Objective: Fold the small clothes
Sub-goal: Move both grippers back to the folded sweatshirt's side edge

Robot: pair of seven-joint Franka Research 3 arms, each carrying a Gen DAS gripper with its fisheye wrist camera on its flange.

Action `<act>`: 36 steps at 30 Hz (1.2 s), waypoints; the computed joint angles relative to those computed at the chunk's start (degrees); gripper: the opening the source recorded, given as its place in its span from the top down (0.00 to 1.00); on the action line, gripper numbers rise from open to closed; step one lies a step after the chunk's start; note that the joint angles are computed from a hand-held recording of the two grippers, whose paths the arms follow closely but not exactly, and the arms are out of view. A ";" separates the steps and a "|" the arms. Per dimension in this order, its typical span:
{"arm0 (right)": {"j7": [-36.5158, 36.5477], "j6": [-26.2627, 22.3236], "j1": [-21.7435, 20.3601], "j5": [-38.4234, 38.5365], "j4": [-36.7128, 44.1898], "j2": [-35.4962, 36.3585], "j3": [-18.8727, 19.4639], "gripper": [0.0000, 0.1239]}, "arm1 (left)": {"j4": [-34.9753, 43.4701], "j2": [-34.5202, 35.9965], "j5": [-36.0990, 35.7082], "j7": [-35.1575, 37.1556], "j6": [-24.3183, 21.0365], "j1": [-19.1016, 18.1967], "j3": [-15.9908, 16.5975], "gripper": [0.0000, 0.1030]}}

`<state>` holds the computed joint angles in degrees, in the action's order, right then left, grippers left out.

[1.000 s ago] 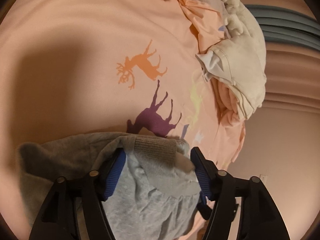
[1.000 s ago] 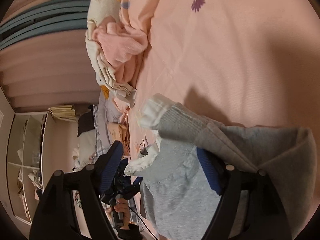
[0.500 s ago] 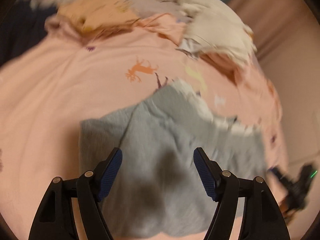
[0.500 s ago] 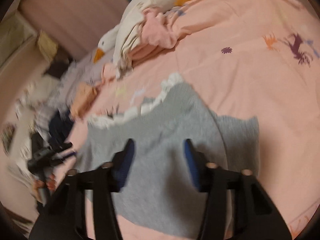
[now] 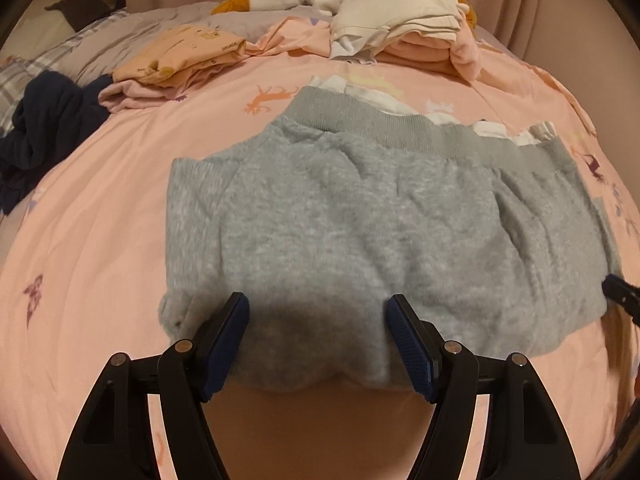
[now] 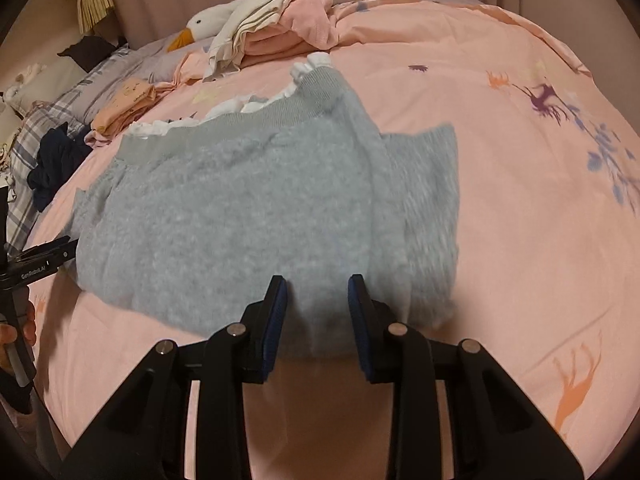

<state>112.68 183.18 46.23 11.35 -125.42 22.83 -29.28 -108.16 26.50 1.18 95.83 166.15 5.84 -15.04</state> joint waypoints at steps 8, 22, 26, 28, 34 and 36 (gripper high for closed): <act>2.11 0.50 4.19 0.93 -2.64 -0.83 -2.82 0.75 | -4.00 -2.43 -1.87 0.54 1.58 1.61 -1.71 0.30; -2.70 6.62 7.79 7.69 -8.18 -6.86 -1.71 0.62 | -8.47 -8.22 -37.74 20.05 -6.82 18.37 -13.31 0.30; -4.11 7.62 -3.07 7.14 -6.44 -7.37 9.94 0.58 | -6.24 -6.70 -48.17 24.15 -13.28 20.50 -13.44 0.29; -5.06 8.27 -8.06 6.40 -5.41 -7.13 15.47 0.58 | -4.56 -5.47 -52.62 26.10 -17.29 21.35 -13.28 0.28; -6.07 10.54 -22.20 4.32 -3.57 -5.95 31.03 0.55 | 0.95 -1.64 -58.69 26.99 -21.61 18.97 -10.39 0.28; -6.33 10.87 -26.20 3.79 -2.71 -5.09 35.35 0.55 | 4.20 0.90 -59.14 25.88 -23.02 17.36 -8.96 0.28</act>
<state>106.35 194.04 20.03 15.14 -128.13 17.74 6.07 -103.95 27.40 -57.96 121.72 143.13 23.20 -24.00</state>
